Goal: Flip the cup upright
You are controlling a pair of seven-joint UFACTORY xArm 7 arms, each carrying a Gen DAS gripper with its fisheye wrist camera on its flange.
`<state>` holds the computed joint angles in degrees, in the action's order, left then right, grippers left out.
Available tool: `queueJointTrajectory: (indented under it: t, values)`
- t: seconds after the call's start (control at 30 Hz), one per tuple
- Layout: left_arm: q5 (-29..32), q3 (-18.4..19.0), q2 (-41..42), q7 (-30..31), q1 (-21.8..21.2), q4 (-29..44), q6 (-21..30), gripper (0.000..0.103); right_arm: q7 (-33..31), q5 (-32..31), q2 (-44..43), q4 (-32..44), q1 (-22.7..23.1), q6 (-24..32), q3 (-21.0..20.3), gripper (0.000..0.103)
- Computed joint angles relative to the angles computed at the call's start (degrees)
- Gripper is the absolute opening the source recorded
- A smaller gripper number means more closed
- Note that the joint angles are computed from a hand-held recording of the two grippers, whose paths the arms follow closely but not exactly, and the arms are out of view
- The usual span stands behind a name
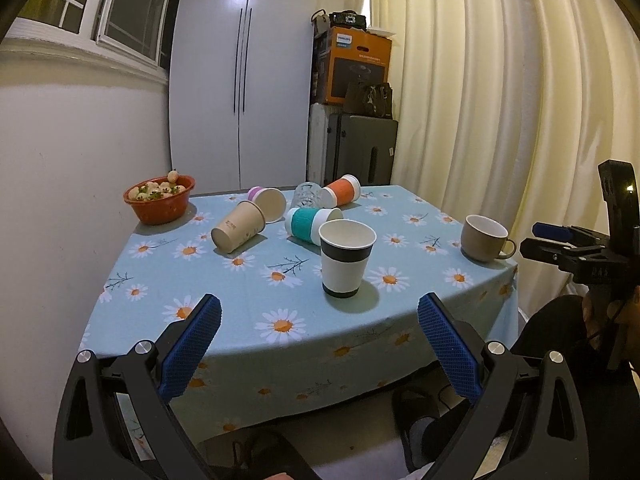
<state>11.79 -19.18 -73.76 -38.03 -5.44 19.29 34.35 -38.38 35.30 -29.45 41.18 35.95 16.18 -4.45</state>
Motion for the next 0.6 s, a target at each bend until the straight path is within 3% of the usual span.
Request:
queueJointTrajectory:
  t: [0.6]
  values:
    - [-1.42, 1.29, 2.11, 0.46, -1.14, 0.44, 0.66, 0.096, 1.23, -2.61, 0.15, -0.5, 0.15, -0.82, 0.87, 0.098]
